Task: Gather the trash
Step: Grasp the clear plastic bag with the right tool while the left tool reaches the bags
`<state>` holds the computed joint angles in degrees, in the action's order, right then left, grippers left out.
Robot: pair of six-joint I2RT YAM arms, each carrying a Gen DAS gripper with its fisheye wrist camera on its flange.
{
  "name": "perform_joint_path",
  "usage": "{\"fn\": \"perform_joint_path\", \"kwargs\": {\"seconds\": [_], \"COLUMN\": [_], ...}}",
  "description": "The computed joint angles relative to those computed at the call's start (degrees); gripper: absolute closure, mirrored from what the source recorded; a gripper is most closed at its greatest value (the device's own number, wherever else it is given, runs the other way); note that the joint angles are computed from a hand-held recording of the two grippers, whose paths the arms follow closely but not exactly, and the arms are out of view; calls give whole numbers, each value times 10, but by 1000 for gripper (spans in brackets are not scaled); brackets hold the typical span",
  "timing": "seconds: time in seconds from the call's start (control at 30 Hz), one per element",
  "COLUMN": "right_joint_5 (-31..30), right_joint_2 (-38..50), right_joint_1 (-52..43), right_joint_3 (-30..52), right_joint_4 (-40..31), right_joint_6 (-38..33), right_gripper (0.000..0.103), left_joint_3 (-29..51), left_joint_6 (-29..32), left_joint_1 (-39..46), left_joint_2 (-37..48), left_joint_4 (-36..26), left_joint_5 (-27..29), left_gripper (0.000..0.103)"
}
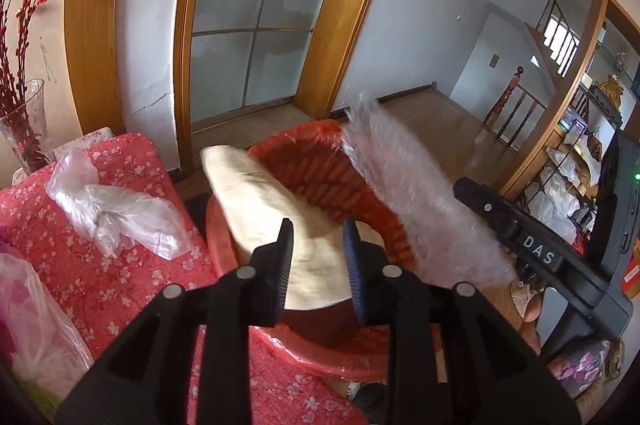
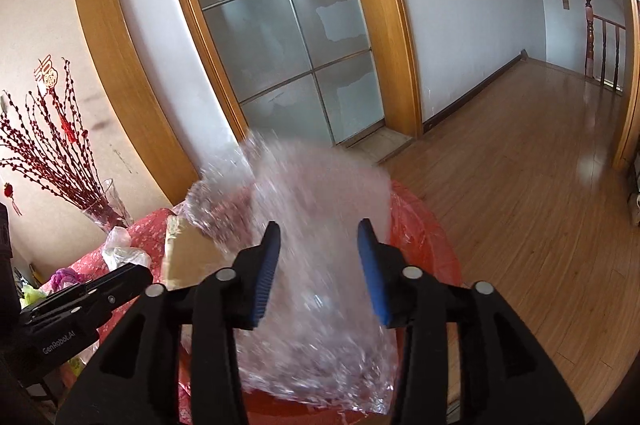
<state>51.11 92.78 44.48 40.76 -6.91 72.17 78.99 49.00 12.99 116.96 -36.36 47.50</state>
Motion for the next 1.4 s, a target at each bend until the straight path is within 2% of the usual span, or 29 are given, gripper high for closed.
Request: {"fn": "perform_joint_path", "kwargs": {"seconds": [0.1,0.27,0.43,0.63,0.7,0.83,1.0,1.1,1.23,1.4], "right_joint_5": [1,25,46,44,33,10,-56,-108,-155,-205], "right_joint_2": [-4,0,1,17,33,78,175,261,359,480], "right_joint_1": [2,18,31,37,36,33,18,4,-8,-33], "right_joint_3": [-6,12,33,58,77,129,243,352,500,698], "right_joint_4": [-12,-77,-116,-97,-69,-26,28,31,-17,-119], "right_joint_6": [16,45,55,5,-34,-107,-213,-271,-319,-343], "right_gripper": [58,53,53,53,53,53,53,53,53,53], "left_joint_3": [7,5,12,42,56,130,236,313,424,554], "left_joint_6": [1,0,0,11,0,-28,-80,-109,-140,-154], "left_joint_1": [9,37,73,131,155,202,250,273,297,315], "left_joint_2": [8,1,-5,3,7,50,104,146,205,279], "left_joint_4": [-3,10,16,17,33,41,51,42,20,-28], "left_joint_5": [-3,1,13,30,31,27,13,11,4,-3], "left_gripper": [74,70,68,64,61,60,58,57,55,54]}}
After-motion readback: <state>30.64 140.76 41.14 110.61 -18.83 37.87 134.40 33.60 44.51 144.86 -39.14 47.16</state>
